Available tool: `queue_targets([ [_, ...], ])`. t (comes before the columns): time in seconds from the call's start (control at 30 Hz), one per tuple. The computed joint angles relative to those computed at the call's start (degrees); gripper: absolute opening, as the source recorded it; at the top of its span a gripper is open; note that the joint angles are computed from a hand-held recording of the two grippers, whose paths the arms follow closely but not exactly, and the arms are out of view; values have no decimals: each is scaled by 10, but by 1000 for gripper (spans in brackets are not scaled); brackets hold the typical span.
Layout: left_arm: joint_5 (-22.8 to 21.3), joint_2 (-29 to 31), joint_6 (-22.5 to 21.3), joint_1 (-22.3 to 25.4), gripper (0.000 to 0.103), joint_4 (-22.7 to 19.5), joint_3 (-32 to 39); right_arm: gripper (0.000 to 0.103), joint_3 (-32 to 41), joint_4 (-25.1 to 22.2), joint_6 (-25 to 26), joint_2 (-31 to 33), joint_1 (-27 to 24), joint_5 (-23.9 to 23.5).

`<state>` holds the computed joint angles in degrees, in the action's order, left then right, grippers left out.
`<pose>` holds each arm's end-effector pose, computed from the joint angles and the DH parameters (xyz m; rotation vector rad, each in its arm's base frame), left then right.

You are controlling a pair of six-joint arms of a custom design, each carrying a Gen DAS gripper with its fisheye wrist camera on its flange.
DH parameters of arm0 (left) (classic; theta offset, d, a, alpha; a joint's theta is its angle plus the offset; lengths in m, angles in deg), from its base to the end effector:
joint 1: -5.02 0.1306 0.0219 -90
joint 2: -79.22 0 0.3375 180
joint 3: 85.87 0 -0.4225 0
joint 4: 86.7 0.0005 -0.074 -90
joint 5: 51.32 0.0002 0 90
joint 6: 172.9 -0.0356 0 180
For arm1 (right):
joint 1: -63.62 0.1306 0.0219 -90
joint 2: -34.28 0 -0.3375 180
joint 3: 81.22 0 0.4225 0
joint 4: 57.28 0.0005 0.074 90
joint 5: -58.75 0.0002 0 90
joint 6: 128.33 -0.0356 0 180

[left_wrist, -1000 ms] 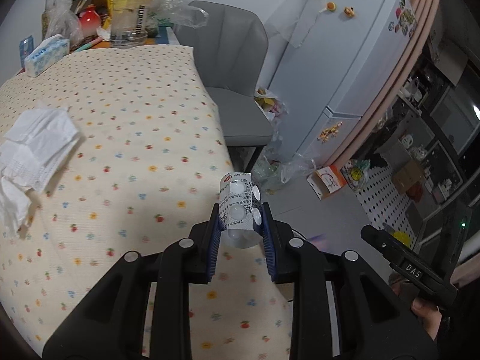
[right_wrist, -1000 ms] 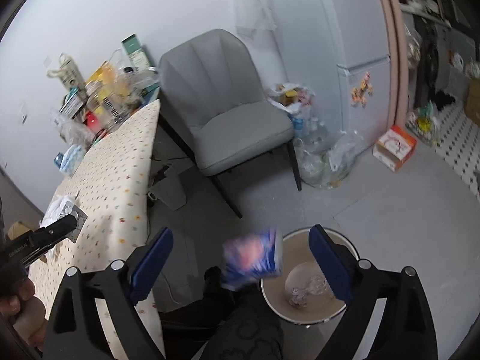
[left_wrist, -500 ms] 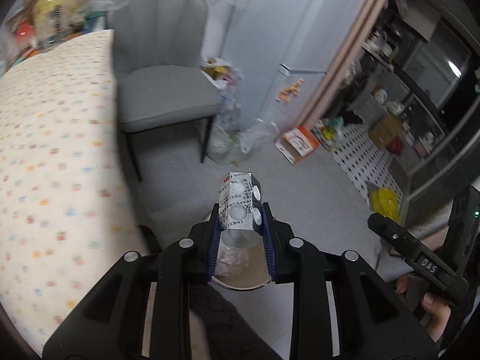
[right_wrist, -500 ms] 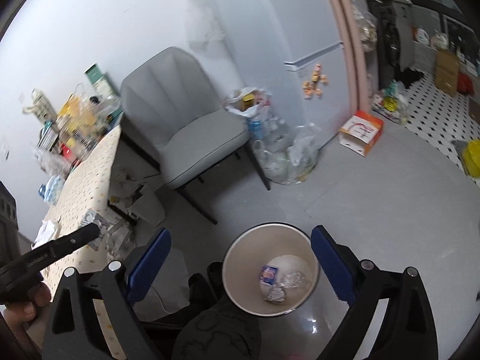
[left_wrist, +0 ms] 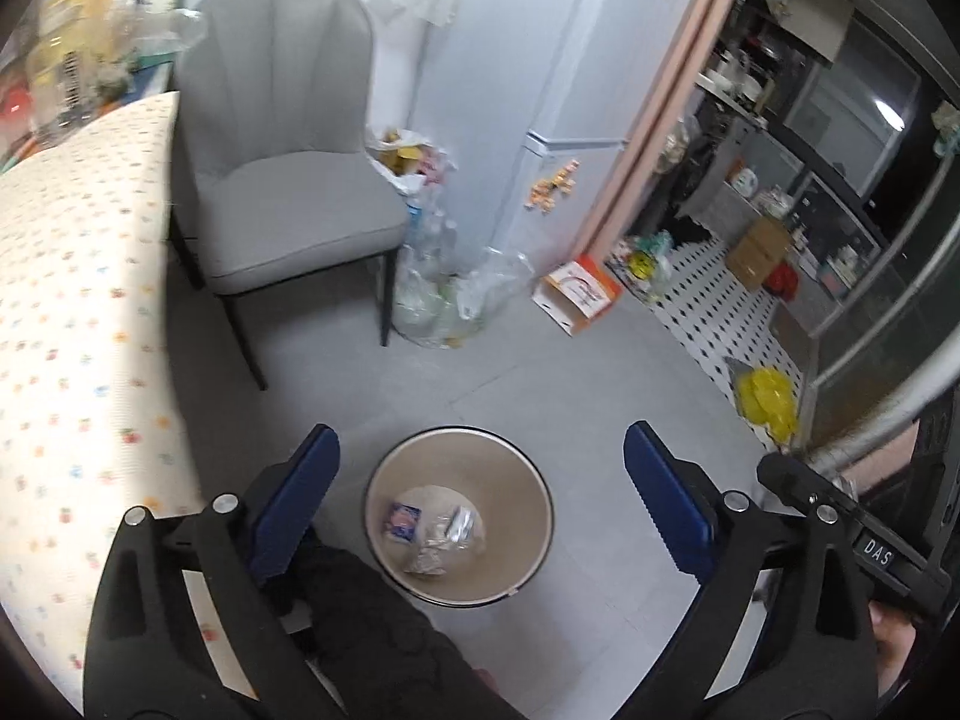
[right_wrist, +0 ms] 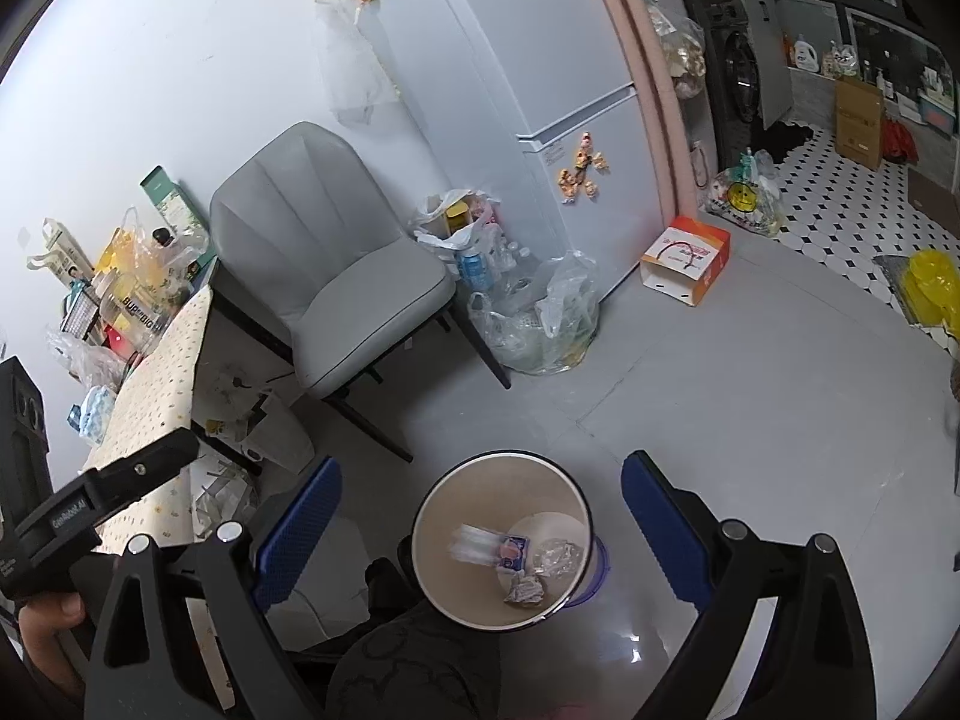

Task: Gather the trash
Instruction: 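Open the left tool to drop the blister pack into the bin, then move both open tools back over the table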

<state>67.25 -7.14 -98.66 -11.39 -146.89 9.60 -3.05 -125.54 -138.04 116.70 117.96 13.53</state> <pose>0.4945 -0.1639 0.3912 0.8735 2.3727 -0.6462 0.2705 0.3331 0.3391 1.0275 2.0780 0.1328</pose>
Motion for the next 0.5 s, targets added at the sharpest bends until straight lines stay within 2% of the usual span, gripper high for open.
queue_targets([
  [0.23, 19, -12, 19, 55, 97, 0, 4, 92, 49, 49, 77, 48, -9, -18],
  [0.3, 29, -15, 19, 76, 97, 1, 4, 96, 77, 45, 91, 69, -8, -15],
  [0.5, 58, -17, 31, 143, 97, 5, 15, 96, 164, 33, 140, 132, -8, -6],
])
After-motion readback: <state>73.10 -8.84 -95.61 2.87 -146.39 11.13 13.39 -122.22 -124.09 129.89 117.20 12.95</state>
